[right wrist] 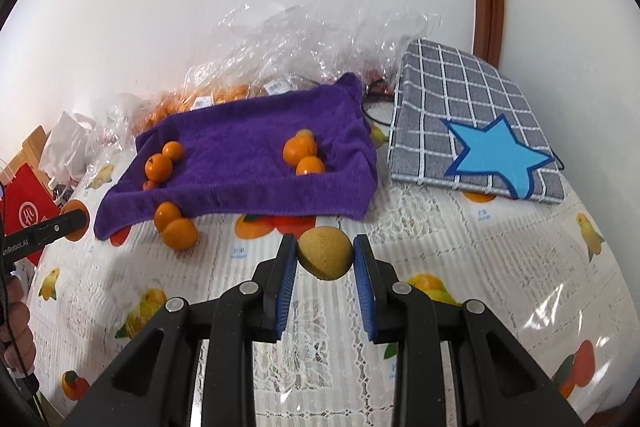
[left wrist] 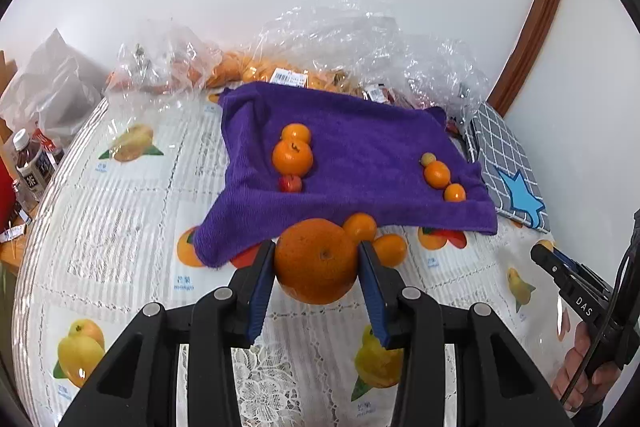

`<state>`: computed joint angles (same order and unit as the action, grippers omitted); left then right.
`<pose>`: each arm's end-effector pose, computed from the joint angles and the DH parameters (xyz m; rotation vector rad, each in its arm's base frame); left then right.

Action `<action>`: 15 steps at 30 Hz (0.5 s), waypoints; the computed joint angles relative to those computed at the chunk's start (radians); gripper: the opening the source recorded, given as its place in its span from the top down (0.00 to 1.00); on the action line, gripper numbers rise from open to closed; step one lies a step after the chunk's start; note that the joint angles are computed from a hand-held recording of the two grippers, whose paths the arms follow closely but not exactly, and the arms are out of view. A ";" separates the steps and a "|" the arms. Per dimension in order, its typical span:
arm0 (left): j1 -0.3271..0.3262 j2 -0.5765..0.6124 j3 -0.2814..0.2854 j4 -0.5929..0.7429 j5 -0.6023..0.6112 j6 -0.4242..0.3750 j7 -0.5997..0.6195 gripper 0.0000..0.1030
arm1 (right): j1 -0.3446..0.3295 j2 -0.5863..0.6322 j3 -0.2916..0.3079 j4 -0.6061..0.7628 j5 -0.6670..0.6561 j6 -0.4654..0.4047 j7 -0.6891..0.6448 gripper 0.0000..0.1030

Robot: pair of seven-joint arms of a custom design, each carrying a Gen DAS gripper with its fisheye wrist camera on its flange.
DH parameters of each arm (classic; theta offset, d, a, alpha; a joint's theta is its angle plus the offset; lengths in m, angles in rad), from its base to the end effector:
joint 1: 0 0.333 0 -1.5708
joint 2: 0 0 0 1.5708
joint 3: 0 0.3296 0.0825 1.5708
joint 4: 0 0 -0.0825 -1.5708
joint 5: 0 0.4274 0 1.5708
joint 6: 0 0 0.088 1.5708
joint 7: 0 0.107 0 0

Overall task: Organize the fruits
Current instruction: 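Grasp a large orange with the left tool while the right lifts its fruit, then place both fruits on the purple towel and open both tools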

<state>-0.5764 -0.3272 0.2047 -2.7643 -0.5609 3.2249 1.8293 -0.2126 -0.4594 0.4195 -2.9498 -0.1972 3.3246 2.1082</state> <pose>0.4272 -0.1136 0.3705 -1.8463 1.9162 -0.9824 0.3807 0.0889 0.3494 -1.6545 1.8004 -0.6712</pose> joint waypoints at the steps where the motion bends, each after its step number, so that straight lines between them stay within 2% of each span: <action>1: 0.008 0.000 -0.008 0.002 0.002 0.001 -0.002 0.62 | -0.007 -0.006 0.008 0.001 0.003 -0.001 0.001 0.73; 11: 0.008 0.000 -0.001 0.026 0.021 0.009 0.006 0.62 | -0.049 -0.022 0.026 0.028 -0.002 -0.004 0.011 0.73; 15: 0.113 0.022 -0.099 0.041 0.046 0.012 -0.028 0.62 | -0.077 -0.016 0.048 0.045 -0.004 -0.003 0.012 0.73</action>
<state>-0.4634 -0.3050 0.1054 -2.7234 -0.5146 3.2372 1.8012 -0.2901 -0.4757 0.4675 -2.9051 -0.2012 3.3221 2.1204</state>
